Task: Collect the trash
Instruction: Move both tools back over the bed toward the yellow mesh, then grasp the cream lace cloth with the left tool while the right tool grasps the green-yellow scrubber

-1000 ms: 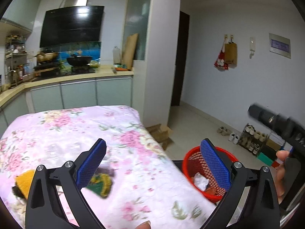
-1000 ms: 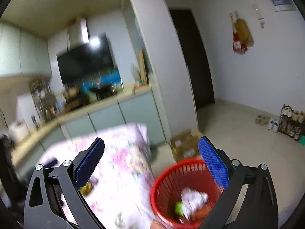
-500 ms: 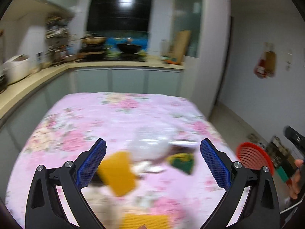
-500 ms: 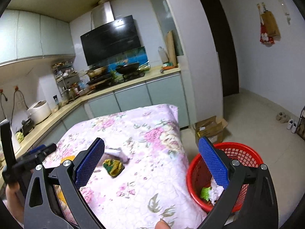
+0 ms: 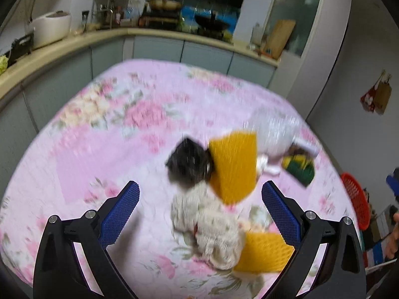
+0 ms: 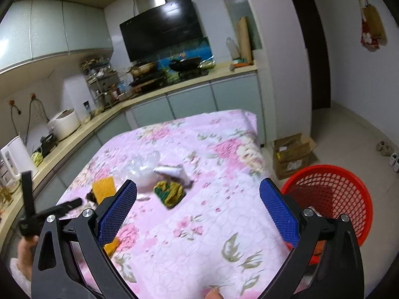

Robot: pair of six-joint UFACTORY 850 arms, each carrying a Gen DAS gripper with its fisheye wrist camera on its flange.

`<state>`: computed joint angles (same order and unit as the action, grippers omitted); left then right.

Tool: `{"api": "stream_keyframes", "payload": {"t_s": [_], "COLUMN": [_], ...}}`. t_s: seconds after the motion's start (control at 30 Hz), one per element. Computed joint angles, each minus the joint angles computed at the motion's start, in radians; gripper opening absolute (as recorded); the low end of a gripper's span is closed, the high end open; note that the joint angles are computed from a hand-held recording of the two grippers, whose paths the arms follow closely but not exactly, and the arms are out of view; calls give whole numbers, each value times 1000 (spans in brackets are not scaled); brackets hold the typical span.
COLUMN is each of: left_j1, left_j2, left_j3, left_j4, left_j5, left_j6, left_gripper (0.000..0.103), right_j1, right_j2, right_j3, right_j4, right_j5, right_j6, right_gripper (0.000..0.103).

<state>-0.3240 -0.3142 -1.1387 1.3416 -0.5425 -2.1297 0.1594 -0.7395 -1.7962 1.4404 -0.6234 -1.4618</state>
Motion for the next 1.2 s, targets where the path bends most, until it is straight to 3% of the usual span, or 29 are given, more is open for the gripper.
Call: {"api": "stream_keyframes", "payload": {"t_s": [0.07, 0.13, 0.2, 0.23, 0.4, 0.5, 0.63, 0.77, 0.93, 1.1, 1.2], "left_j1": [-2, 8, 18, 20, 29, 32, 32, 23, 11, 22, 30], "left_j2": [-21, -39, -55, -59, -46, -36, -22, 2, 43, 59, 64], "left_j3": [-8, -14, -19, -20, -2, 13, 24, 36, 66, 86, 95], "left_j4": [-34, -73, -129, -135, -101, -69, -28, 8, 68, 88, 103], "left_j5": [14, 54, 83, 81, 93, 102, 105, 48, -27, -21, -7], "left_j6": [37, 78, 132, 138, 94, 59, 19, -21, -94, -116, -138], "left_gripper": [93, 83, 67, 65, 43, 37, 33, 32, 32, 33, 32], "right_j1": [2, 9, 12, 14, 35, 47, 69, 83, 114, 159, 176], "right_j2": [-7, -10, -15, -19, -31, -33, -20, -52, -163, -298, -391], "right_j3": [-8, -9, -12, -17, -21, -14, 26, -23, -214, -433, -588], "right_j4": [-33, -55, -78, -94, -160, -178, -116, -211, -469, -703, -803], "right_j5": [-15, -20, -25, -29, -10, 19, 104, 107, 53, 10, -50], "right_j6": [26, 38, 54, 65, 95, 92, -17, 86, 391, 619, 733], "right_gripper": [96, 96, 96, 96, 93, 92, 92, 92, 88, 69, 64]}}
